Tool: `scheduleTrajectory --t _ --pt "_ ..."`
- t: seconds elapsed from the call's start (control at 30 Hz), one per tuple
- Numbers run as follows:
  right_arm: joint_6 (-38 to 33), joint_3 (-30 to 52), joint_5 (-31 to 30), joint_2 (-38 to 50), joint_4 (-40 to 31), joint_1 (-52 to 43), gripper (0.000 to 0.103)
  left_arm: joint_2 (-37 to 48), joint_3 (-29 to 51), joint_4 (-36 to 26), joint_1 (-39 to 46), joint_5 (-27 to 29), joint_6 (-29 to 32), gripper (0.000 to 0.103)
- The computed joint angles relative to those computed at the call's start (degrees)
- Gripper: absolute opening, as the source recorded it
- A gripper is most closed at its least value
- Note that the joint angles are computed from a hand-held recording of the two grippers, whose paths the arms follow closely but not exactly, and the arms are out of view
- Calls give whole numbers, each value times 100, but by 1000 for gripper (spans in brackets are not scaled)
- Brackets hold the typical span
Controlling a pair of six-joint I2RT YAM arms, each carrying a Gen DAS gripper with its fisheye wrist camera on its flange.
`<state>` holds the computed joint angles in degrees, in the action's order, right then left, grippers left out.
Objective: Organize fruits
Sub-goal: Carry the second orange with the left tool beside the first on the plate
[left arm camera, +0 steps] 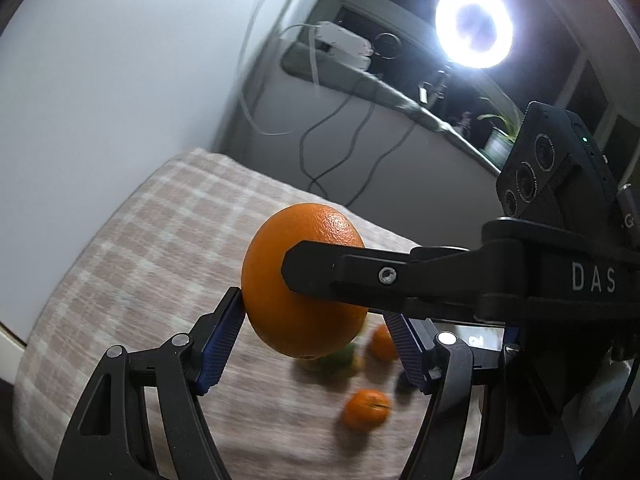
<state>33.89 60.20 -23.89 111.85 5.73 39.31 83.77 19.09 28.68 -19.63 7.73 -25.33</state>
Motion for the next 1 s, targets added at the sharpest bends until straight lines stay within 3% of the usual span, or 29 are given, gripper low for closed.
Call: scheduleTrajectory --t 0.47,1.0 --pt "-113 -2259 -16 -2098 312 -838 68 219 457 -165 -1977 -1028 -469 69" --pt "-793 -3696 -587 -3487 -167 -2457 68 1601 1681 -348 -3183 -1264 -685 69"
